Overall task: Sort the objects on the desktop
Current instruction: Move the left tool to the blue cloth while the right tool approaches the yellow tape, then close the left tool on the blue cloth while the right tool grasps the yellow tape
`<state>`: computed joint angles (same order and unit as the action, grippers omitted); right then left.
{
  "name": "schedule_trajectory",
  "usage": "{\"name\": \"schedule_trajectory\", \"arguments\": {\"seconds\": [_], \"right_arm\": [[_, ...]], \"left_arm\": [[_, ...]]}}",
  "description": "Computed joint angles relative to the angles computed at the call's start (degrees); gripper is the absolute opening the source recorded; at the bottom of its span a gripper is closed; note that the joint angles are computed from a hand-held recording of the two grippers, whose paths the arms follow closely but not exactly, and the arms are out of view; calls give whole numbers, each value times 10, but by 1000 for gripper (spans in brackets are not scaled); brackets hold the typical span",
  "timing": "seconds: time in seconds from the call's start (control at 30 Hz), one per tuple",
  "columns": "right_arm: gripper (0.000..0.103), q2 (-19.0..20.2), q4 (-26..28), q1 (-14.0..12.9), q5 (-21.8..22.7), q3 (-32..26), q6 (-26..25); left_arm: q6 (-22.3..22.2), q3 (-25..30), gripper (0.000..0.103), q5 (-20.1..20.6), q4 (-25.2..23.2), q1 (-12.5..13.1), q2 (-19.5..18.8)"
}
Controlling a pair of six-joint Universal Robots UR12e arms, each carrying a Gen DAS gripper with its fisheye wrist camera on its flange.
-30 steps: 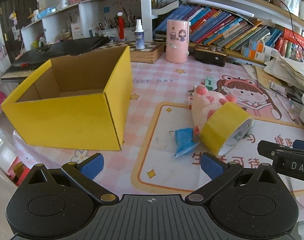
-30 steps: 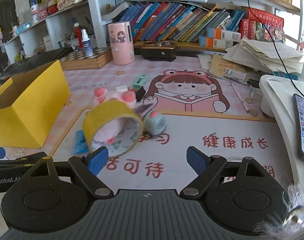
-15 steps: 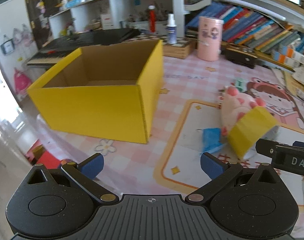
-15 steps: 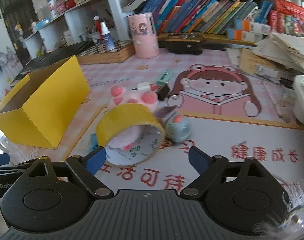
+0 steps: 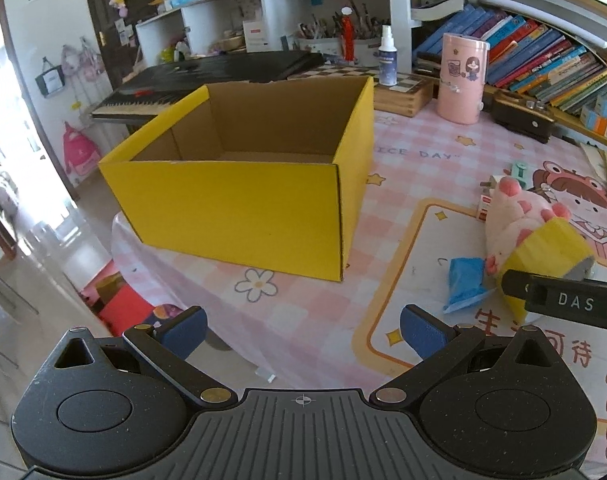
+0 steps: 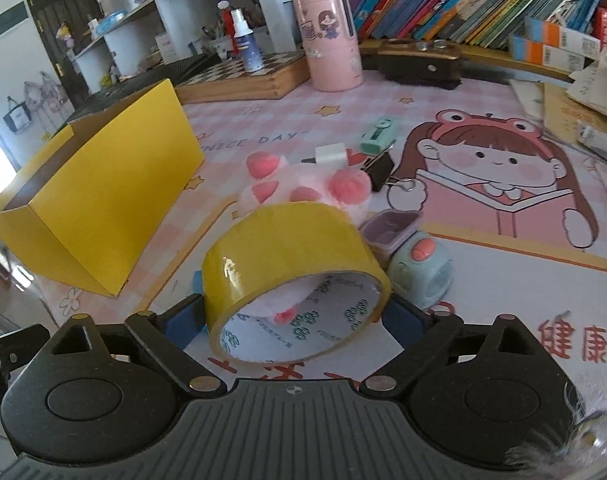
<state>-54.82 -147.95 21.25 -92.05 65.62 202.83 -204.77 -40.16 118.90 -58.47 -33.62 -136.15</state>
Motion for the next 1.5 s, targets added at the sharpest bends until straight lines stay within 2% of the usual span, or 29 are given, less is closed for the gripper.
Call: {"name": "schedule_trajectory", "arguments": {"seconds": [0.1, 0.2, 0.43, 0.53, 0.6, 0.7, 0.8, 0.97, 1.03, 1.37, 1.47, 1.5], "right_arm": [[91, -5, -3, -2, 8, 4, 4], [91, -17, -34, -5, 12, 22, 10], [91, -40, -111, -7, -40, 57, 17], [91, -48, -120, -8, -65, 66, 19], [91, -55, -116, -11, -73, 72, 23], [91, -63, -108, -14, -82, 83, 28], [91, -70, -107, -17, -86, 92, 26], [91, -76, -112, -21, -86, 102, 14], [91, -77, -112, -21, -84, 104, 11], [91, -79, -103, -24, -73, 106, 7], [91, -79, -103, -24, -72, 106, 6], [91, -80, -103, -24, -72, 107, 5]], "left_arm": [[13, 7, 103, -11, 0, -1, -4], [30, 19, 103, -32, 1, -1, -13], [63, 67, 102, -100, 0, 0, -45], [68, 95, 91, -123, 0, 1, -63], [75, 117, 72, -134, -8, 1, -78], [83, 161, 57, -149, -32, 1, -104], [86, 205, 44, -153, -60, 0, -129], [89, 267, 41, -149, -92, -1, -163], [87, 305, 42, -146, -119, -1, -183], [75, 341, 43, -139, -135, -2, -201], [85, 327, 32, -143, -119, -2, -196], [84, 347, 30, -140, -132, -2, -205]]}}
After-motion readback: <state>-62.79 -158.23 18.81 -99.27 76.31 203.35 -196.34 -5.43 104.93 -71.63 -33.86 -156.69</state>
